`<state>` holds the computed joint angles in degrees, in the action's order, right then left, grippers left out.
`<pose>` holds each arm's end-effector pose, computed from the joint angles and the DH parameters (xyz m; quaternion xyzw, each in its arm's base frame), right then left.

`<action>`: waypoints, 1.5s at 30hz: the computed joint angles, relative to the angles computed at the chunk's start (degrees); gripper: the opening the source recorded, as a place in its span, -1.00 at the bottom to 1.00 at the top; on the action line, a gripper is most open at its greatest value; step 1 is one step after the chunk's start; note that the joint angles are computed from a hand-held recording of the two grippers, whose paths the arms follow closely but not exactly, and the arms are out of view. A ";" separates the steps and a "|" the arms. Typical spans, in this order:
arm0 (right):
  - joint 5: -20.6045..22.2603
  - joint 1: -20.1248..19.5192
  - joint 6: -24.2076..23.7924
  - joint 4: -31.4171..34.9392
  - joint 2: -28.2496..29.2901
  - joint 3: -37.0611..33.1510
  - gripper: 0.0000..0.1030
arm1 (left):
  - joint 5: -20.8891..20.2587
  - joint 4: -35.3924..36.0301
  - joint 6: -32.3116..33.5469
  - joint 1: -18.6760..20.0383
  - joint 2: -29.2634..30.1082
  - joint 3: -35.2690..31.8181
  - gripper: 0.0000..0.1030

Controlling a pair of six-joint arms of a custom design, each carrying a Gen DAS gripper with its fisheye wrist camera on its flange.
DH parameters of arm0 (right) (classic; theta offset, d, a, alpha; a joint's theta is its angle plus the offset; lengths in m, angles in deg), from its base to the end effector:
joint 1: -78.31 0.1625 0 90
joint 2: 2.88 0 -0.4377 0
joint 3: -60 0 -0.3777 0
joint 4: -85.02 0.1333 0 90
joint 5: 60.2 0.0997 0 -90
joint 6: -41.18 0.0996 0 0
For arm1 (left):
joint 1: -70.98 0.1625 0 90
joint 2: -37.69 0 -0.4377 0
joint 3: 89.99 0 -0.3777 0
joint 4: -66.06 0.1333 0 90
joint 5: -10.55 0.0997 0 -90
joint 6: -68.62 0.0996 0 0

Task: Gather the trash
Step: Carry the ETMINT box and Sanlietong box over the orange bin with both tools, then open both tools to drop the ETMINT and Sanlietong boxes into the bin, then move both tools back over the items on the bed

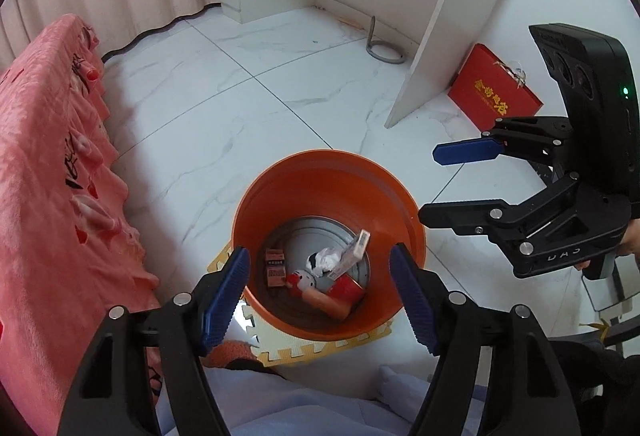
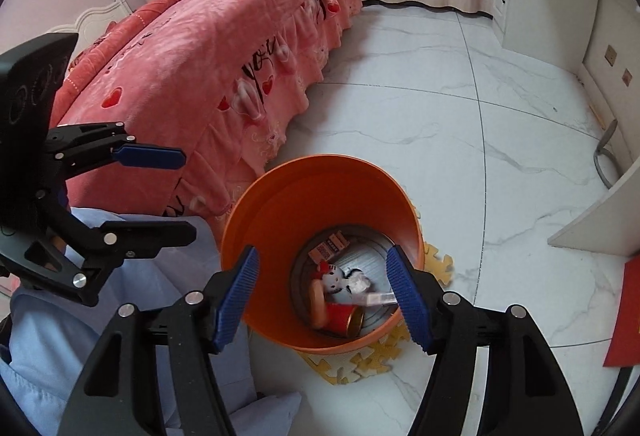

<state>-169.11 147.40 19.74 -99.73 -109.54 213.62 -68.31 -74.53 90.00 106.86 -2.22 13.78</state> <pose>-0.0017 -0.2874 0.3163 -0.0624 -0.9022 0.3183 0.2844 -0.3779 -0.4616 -0.0137 0.6141 0.7748 0.0832 0.1249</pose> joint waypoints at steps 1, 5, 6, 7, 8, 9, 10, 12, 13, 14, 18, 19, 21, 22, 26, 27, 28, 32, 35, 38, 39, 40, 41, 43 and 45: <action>-0.20 0.57 0.19 0.15 -0.09 -0.03 0.29 | 0.22 0.01 -0.05 -0.03 -0.35 0.14 0.41; -1.94 4.33 1.38 0.89 -0.27 -0.59 0.29 | 0.80 -1.00 -0.52 -0.24 -2.07 1.26 0.41; -2.47 5.34 1.65 1.09 -0.23 -0.81 0.29 | 1.12 -1.15 -0.69 -0.29 -2.95 1.75 0.41; -3.05 6.53 2.02 1.24 -0.06 -1.05 0.29 | 1.44 -1.45 -0.74 -0.31 -3.28 2.04 0.41; -3.64 7.96 2.52 1.44 0.20 -1.34 0.29 | 1.94 -1.69 -0.83 -0.36 -3.86 2.43 0.41; -4.43 9.60 3.05 1.50 0.65 -1.65 0.29 | 2.63 -2.08 -1.07 -0.42 -4.72 3.06 0.41; -5.05 10.77 3.43 1.69 0.92 -1.90 0.29 | 2.90 -2.22 -1.36 -0.39 -5.39 3.40 0.41; -6.47 13.96 4.46 2.02 1.93 -2.62 0.29 | 3.26 -2.67 -2.01 -0.15 -7.42 4.59 0.41; -7.47 16.26 5.18 2.01 2.93 -3.14 0.29 | 3.68 -2.96 -2.20 -0.04 -8.53 5.35 0.41; -8.23 18.00 5.73 2.15 3.69 -3.59 0.29 | 4.17 -3.16 -2.44 0.00 -9.64 6.03 0.41; -10.26 24.08 7.56 2.82 7.26 -5.65 0.29 | 6.82 -4.67 -6.36 0.28 -15.54 9.59 0.53; -10.67 26.06 8.18 2.97 8.94 -6.50 0.29 | 7.04 -5.04 -7.29 0.45 -17.04 10.42 0.53; -10.79 28.45 8.96 3.34 11.21 -7.75 0.29 | 8.49 -5.72 -9.45 0.80 -20.90 12.58 0.53; -10.90 29.89 9.23 3.48 12.88 -8.63 0.29 | 9.12 -5.58 -10.38 0.98 -22.52 13.32 0.55; -10.64 35.72 8.86 4.16 20.69 -13.12 0.29 | 13.63 -4.45 -14.16 1.81 -30.01 16.76 0.59; -10.47 36.54 8.86 4.22 22.10 -13.95 0.29 | 15.44 -3.59 -14.99 2.11 -32.28 17.58 0.59; -10.07 38.01 8.63 4.57 24.65 -15.64 0.29 | 17.23 -2.67 -15.68 2.38 -34.22 18.22 0.59; -8.49 41.57 7.53 5.66 31.54 -20.89 0.29 | 22.25 0.88 -18.02 3.50 -40.48 19.14 0.59; -7.47 43.91 6.44 6.87 36.71 -25.30 0.29 | 25.90 2.72 -19.13 4.77 -44.08 19.27 0.59; -6.17 45.61 6.15 8.03 41.29 -29.43 0.29 | 28.07 4.62 -19.43 6.13 -46.74 18.86 0.59; -5.53 45.95 6.07 8.46 42.41 -30.51 0.29 | 28.86 5.04 -18.86 7.23 -47.79 18.48 0.59; -4.86 46.51 5.85 9.18 44.26 -32.39 0.29 | 29.23 5.36 -18.42 7.94 -48.65 18.26 0.59; -4.66 46.97 5.70 9.57 45.90 -33.92 0.29 | 29.19 5.52 -17.58 8.92 -49.12 17.65 0.59; -4.20 47.58 4.98 10.80 48.29 -36.48 0.29 | 28.94 5.42 -14.92 11.22 -49.52 16.08 0.59; -3.88 48.14 4.68 12.24 50.94 -39.43 0.29 | 28.37 5.64 -11.23 13.91 -49.07 13.98 0.59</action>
<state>-172.99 195.55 24.42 -87.50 -58.61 174.19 -39.94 -68.89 78.76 120.77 -51.29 27.76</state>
